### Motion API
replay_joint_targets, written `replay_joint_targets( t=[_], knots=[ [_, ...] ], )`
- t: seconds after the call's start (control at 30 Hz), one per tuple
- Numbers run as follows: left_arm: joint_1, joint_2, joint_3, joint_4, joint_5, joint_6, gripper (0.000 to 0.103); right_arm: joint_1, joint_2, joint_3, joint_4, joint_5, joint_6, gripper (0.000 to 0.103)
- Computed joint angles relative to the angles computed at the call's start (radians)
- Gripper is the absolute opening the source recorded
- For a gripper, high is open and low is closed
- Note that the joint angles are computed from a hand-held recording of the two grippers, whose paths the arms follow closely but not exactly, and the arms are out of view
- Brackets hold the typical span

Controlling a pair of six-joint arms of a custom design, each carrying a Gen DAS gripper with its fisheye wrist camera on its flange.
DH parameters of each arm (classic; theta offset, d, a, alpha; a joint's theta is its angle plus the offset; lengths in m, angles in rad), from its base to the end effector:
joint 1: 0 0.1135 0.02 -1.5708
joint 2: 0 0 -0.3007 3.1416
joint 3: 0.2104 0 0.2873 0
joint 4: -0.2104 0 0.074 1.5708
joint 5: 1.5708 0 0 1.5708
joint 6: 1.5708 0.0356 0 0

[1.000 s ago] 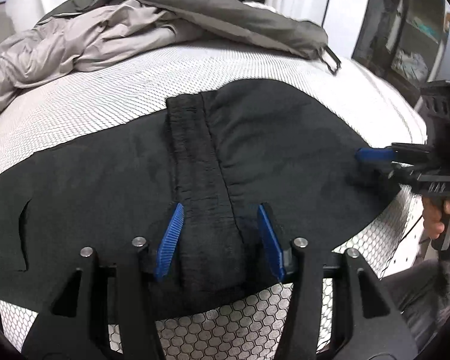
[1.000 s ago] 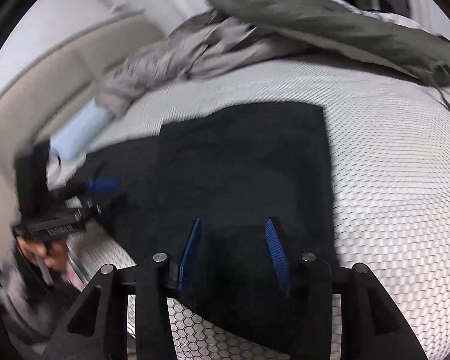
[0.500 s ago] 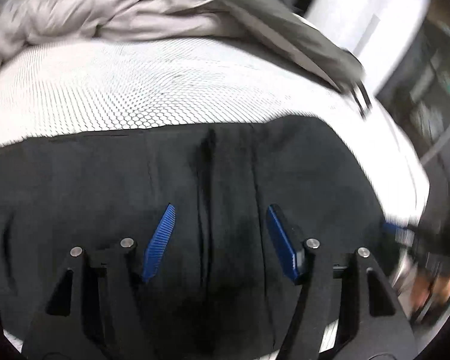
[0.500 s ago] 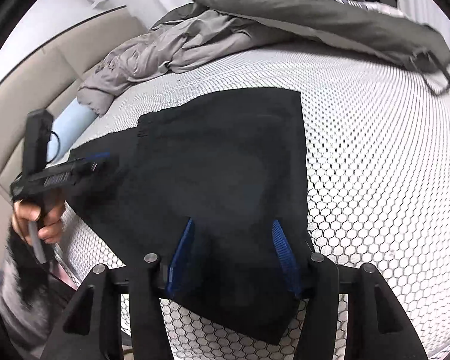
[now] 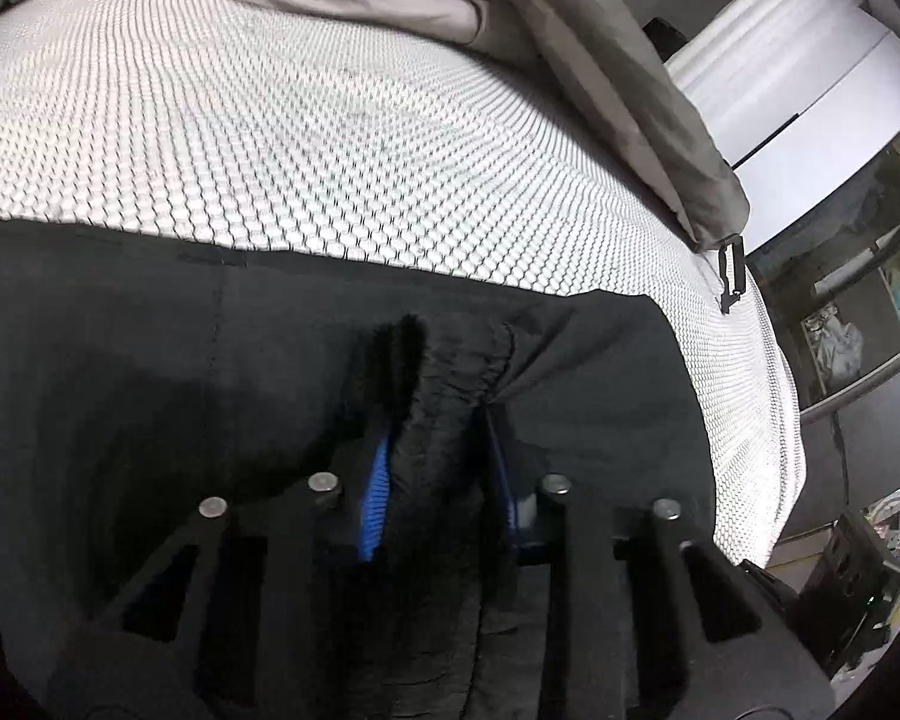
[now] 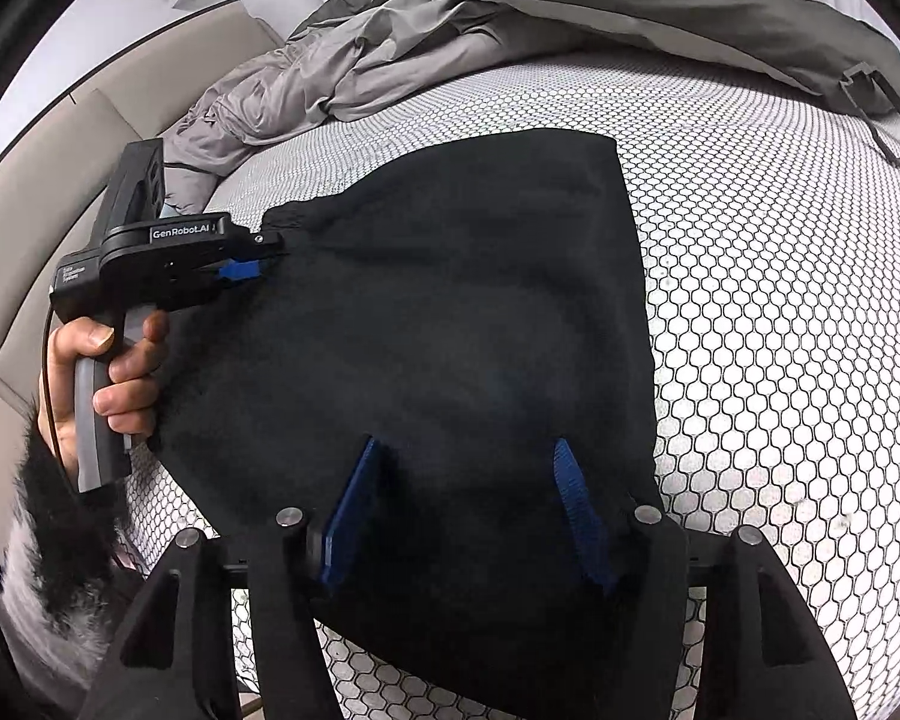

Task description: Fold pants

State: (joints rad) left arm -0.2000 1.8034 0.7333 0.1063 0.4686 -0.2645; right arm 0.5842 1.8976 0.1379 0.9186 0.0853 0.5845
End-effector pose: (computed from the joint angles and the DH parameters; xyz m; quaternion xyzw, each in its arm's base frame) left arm 0.3272 -0.0827 0.1016 0.0394 0.9300 -0.2825 0.2319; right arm 0.1649 0.1054 0.0295 0.0154 0.9333 0.1634 0.3193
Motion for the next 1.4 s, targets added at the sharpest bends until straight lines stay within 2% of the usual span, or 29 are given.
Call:
replay_joint_targets(
  t=[0.03,0.07,0.23,0.37,0.43,0.53,0.63,0.7,0.8,0.83,0.9,1.0,1.1,1.27,1.33,1.37,1.4],
  knots=[
    [0.009,-0.022,-0.018,0.011,0.007,0.023,0.018,0.0,-0.001,-0.001,0.002,0.0,0.003,0.061],
    [0.011,-0.043,-0.026,0.012,0.01,0.04,0.01,-0.002,-0.003,0.001,-0.002,-0.003,0.004,0.062],
    [0.084,-0.111,-0.041,-0.017,0.079,0.08,0.01,-0.028,-0.032,-0.033,0.021,-0.037,-0.003,0.062],
    [0.087,-0.056,-0.018,-0.047,0.003,0.113,0.011,-0.035,-0.029,-0.03,0.025,-0.05,-0.011,0.062],
    [0.079,-0.011,0.003,-0.061,-0.023,0.094,0.015,-0.038,-0.031,-0.027,0.018,-0.051,-0.019,0.062],
    [0.065,-0.058,-0.004,-0.097,-0.06,0.107,0.023,-0.043,-0.049,-0.028,-0.004,-0.053,-0.024,0.062],
    [0.041,-0.183,-0.074,-0.091,-0.14,0.149,0.028,-0.02,-0.112,-0.052,-0.026,-0.027,-0.023,0.062],
    [0.02,-0.292,-0.153,-0.079,-0.157,0.184,0.042,0.013,-0.142,-0.071,-0.015,-0.013,-0.04,0.062],
    [-0.109,-0.491,-0.285,-0.084,-0.237,0.231,0.047,0.102,-0.141,-0.069,0.008,0.052,-0.06,0.061],
    [-0.151,-0.515,-0.308,-0.084,-0.247,0.255,0.049,0.117,-0.126,-0.057,0.004,0.059,-0.066,0.06],
    [-0.23,-0.522,-0.342,-0.093,-0.237,0.337,0.052,0.142,-0.091,-0.003,-0.08,0.085,-0.077,0.06],
    [-0.305,-0.472,-0.371,-0.085,-0.318,0.384,0.052,0.178,-0.047,0.055,-0.213,0.184,-0.099,0.059],
    [-0.266,-0.52,-0.412,-0.081,-0.274,0.433,0.052,0.194,-0.089,0.024,-0.267,0.244,-0.109,0.059],
    [-0.186,-0.621,-0.439,-0.149,-0.22,0.467,0.053,0.178,-0.135,-0.038,-0.208,0.235,-0.103,0.06],
    [-0.078,-0.657,-0.447,-0.201,-0.167,0.522,0.054,0.186,-0.152,-0.044,-0.196,0.226,-0.115,0.06],
    [-0.034,-0.656,-0.446,-0.209,-0.146,0.541,0.057,0.177,-0.157,-0.031,-0.227,0.215,-0.125,0.06],
    [0.031,-0.676,-0.443,-0.253,-0.112,0.563,0.068,0.172,-0.147,-0.019,-0.249,0.212,-0.132,0.06]
  ],
)
